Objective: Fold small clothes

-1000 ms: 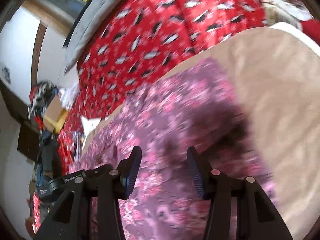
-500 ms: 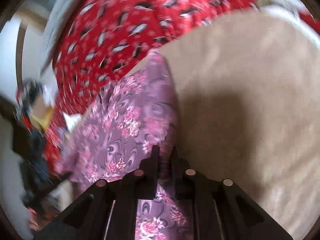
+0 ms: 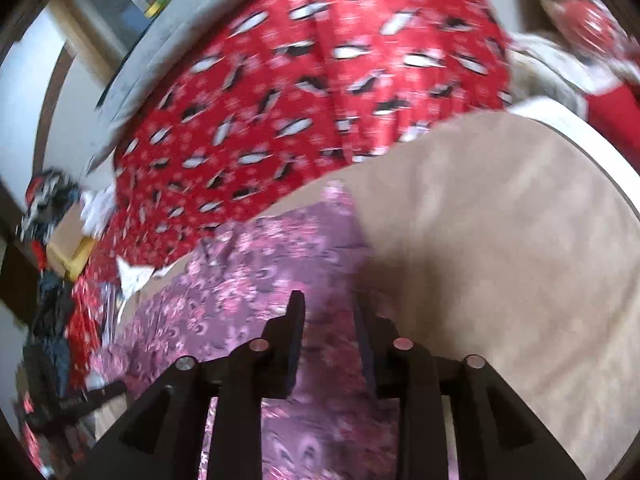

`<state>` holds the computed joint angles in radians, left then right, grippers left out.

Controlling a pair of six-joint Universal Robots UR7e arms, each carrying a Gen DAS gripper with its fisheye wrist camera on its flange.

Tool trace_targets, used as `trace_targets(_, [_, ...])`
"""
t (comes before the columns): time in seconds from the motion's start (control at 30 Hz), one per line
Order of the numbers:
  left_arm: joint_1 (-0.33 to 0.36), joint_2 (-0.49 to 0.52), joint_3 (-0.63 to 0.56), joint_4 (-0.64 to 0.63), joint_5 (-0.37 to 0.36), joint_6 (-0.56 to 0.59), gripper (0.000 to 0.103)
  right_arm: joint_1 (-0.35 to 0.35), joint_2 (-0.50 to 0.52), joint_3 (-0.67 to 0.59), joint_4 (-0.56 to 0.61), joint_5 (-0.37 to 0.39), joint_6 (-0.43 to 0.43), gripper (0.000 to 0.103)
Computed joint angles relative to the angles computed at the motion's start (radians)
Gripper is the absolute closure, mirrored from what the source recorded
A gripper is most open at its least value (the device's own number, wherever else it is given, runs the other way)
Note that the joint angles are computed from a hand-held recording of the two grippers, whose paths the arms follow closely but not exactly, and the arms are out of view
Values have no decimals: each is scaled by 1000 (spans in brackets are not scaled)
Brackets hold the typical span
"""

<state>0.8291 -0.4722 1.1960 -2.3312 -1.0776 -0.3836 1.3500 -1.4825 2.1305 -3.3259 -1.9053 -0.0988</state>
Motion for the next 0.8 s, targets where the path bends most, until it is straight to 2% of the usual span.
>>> trace_targets(0.1, [11, 73, -82, 112, 52, -2, 79, -16, 69, -50, 131, -79, 19, 69])
trace_targets(0.17, [13, 67, -60, 82, 56, 22, 78, 12, 95, -58, 82, -139, -33, 69])
trace_targets(0.23, [16, 49, -47, 78, 26, 13, 76, 58, 119, -86, 96, -201, -23, 66])
trace_targets(0.27, [22, 28, -28, 59, -11, -2, 76, 69, 125, -90, 86, -177, -30, 66])
trace_targets(0.37, [35, -22, 22, 24, -50, -27, 76, 114, 169, -119, 81, -124, -46, 66])
trace_targets(0.43, [44, -48, 41, 22, -45, -43, 76, 142, 224, -161, 130, -77, -32, 66])
trace_targets(0.5, [67, -77, 40, 22, -40, -66, 72, 169, 277, -195, 171, -81, -30, 66])
trace_targets(0.57, [97, -112, 41, 27, -5, -95, 58, 200, 348, -242, 208, -92, -29, 66])
trace_targets(0.73, [184, -167, -1, 65, 74, -142, 56, 247, 464, -300, 216, -56, -36, 65])
trace_targets(0.8, [232, -187, -38, 100, 116, -175, 56, 271, 515, -301, 148, -121, -98, 58])
